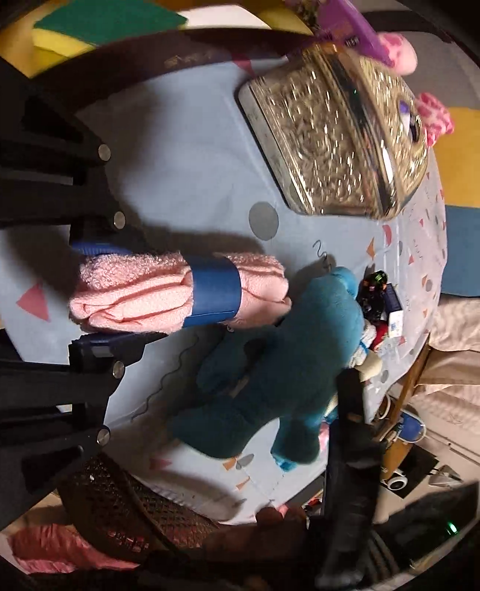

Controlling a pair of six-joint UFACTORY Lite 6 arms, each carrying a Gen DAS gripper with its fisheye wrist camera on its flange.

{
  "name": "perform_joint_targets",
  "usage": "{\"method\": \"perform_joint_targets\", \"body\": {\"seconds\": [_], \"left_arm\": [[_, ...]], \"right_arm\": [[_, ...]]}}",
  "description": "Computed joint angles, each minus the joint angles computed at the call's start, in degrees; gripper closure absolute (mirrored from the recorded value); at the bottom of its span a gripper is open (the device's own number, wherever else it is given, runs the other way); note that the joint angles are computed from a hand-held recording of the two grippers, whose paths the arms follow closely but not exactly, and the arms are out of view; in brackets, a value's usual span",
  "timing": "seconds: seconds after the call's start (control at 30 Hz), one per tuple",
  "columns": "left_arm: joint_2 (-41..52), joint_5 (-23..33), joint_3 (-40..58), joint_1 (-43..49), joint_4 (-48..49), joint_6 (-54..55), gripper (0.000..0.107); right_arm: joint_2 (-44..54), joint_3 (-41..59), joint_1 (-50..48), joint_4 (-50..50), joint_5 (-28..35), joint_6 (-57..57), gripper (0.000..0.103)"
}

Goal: Organize soft objects
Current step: 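Carry the pink towel into the gold tray and open the left tool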

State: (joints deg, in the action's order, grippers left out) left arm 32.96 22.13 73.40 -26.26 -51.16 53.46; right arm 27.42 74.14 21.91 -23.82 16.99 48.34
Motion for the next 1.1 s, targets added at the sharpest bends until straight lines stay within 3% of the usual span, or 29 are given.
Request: {"method": "perform_joint_targets", "body": {"seconds": [0.2, 0.27, 0.53, 0.8, 1.03, 1.1], "left_arm": [[-11.7, 3.6, -10.9, 5.0, -11.1, 12.0, 0.075], [-16.6, 7.1, -14.5, 8.5, -14.4, 15.9, 0.075], [-25.1, 18.7, -16.7, 30.5, -14.6, 16.0, 0.075], [-10.7, 14.0, -1.2, 44.5, -3.9, 5.8, 0.075], [7.2, 15.8, 18.0, 46.7, 4.4, -7.3, 0.074], [10.5, 12.1, 21.7, 45.3, 8.5, -12.9, 0.073]], "right_arm": [[10.4, 9.9, 4.7, -8.0, 10.9, 1.4, 0.01], [12.4, 11.5, 5.3, -11.2, 13.3, 3.8, 0.01], [15.0, 13.5, 6.3, -15.6, 14.1, 8.6, 0.012], [15.6, 13.9, 6.9, -17.5, 14.5, 10.5, 0.013], [15.9, 13.8, 7.6, -20.0, 15.1, 12.1, 0.013], [15.8, 13.6, 7.6, -20.3, 15.0, 12.3, 0.014]]}}
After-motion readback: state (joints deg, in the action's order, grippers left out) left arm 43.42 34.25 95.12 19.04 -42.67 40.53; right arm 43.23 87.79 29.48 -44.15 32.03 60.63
